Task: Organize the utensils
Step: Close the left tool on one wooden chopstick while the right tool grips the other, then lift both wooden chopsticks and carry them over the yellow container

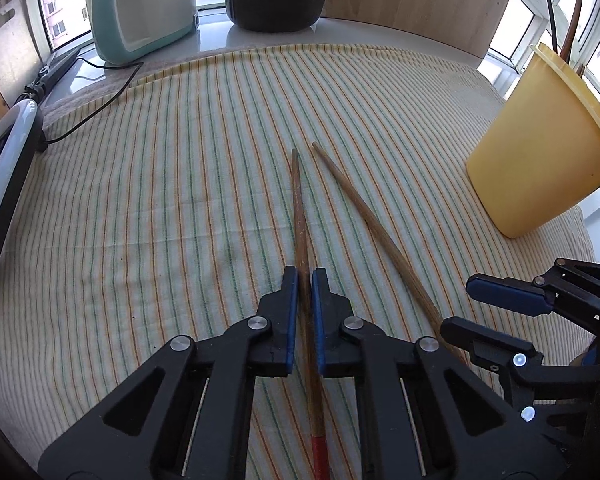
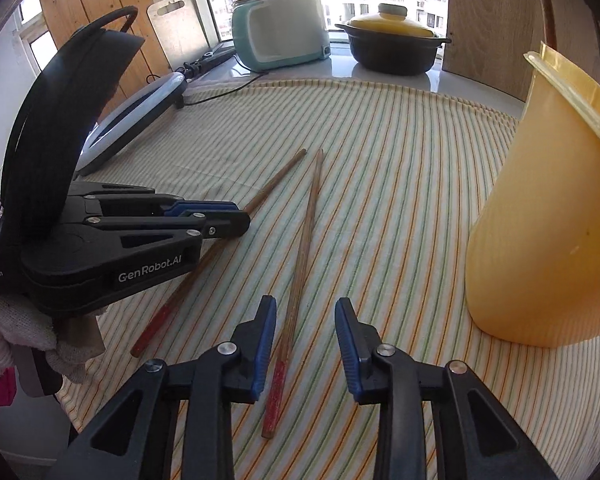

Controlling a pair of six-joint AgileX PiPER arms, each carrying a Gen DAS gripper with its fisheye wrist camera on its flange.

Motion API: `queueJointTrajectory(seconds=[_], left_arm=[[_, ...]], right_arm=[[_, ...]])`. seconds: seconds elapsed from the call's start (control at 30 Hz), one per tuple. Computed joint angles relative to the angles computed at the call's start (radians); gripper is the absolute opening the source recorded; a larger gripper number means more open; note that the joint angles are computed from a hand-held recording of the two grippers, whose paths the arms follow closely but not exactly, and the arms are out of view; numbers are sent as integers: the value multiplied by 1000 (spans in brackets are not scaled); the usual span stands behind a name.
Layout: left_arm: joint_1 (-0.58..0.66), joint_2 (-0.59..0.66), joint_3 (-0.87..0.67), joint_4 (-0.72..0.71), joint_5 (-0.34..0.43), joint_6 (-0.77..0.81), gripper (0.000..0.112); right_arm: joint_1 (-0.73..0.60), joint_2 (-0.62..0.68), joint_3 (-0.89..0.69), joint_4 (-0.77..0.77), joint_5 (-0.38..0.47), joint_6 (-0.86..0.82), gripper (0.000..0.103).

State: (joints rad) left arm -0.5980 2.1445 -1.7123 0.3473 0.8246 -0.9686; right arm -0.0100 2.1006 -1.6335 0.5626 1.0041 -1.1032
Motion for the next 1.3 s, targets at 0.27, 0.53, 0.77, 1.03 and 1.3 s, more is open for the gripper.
queueJointTrajectory(seconds=[0.27,0.53,0.77,1.03,1.3], left_arm=[[9,-14,3,-6,60,20,6],[55,23,-68,-70,87,75,6],[62,-14,4,-67,16,57,5],[60,-85,101,-44,-43,-3,4],[27,-196,182,43,-110,-115,4]], right_arm=[[78,69,-135,-105,36,120,29],[130,157,-283,-191,88,239,25],[161,175,-312,-231,54,279,15],[130,183,-327,-172,96,265,5],[76,70,-193,-40,80,147,4]])
